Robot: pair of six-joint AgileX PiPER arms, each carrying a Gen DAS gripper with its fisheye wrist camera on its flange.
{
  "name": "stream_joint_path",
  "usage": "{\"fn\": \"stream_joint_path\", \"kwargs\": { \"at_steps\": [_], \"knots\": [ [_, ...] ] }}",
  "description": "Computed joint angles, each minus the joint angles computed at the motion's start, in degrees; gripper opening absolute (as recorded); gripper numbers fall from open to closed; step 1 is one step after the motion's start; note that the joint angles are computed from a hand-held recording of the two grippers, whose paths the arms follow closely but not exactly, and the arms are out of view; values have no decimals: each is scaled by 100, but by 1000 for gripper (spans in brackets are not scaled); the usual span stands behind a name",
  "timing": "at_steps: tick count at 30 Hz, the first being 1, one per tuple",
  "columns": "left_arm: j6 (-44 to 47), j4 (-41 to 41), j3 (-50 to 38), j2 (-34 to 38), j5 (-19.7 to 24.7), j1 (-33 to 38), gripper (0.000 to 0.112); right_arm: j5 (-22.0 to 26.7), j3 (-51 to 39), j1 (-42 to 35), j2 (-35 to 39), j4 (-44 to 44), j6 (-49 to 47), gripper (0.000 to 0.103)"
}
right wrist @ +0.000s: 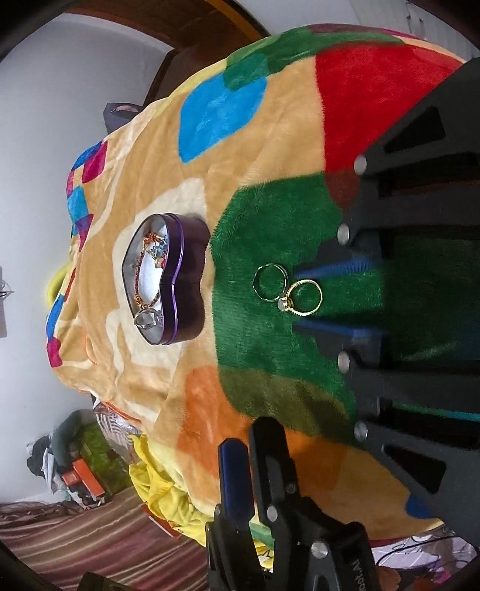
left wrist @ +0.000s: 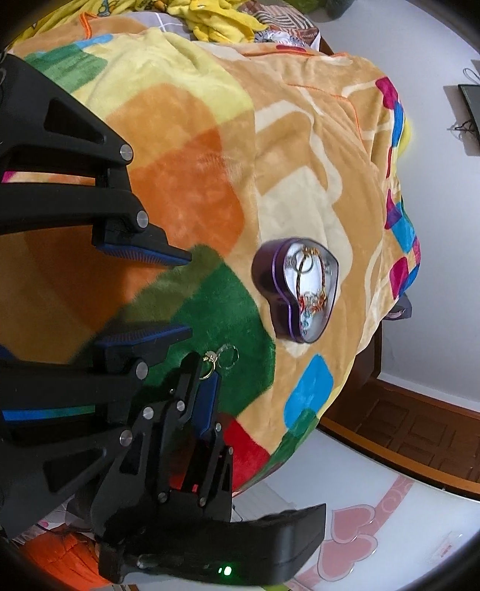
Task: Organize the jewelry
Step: 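Grasp the stone-set gold ring with the right tool while the left tool grasps a silver ring, then carry both rings to the heart tin and lower them inside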
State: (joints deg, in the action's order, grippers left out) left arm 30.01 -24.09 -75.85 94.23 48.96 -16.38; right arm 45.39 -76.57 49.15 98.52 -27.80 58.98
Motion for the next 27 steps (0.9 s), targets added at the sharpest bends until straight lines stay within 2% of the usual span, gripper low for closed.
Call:
{"fn": "stream_joint_path", "kwargs": {
  "at_steps": [6,10,16,18,27],
  "knots": [
    [-105,-29,-350,347,104,-357,32,-170,476,25,-416,-321,485,18],
    [-197,-8,-674,711,195,-640,32,-49,900,-22,-873,-625,964,18],
    [-623,358,-970,1136,46,-944,31,157,1229,-63,-1320,-873,1342,18],
    [-648,356,-878,1109,-109,-960,21,200,1251,-29,-1372,-932,1406,18],
    [-541,242,-704,748,-180,-780,21,168,1071,-33,-1357,-1057,1339,18]
  ]
}}
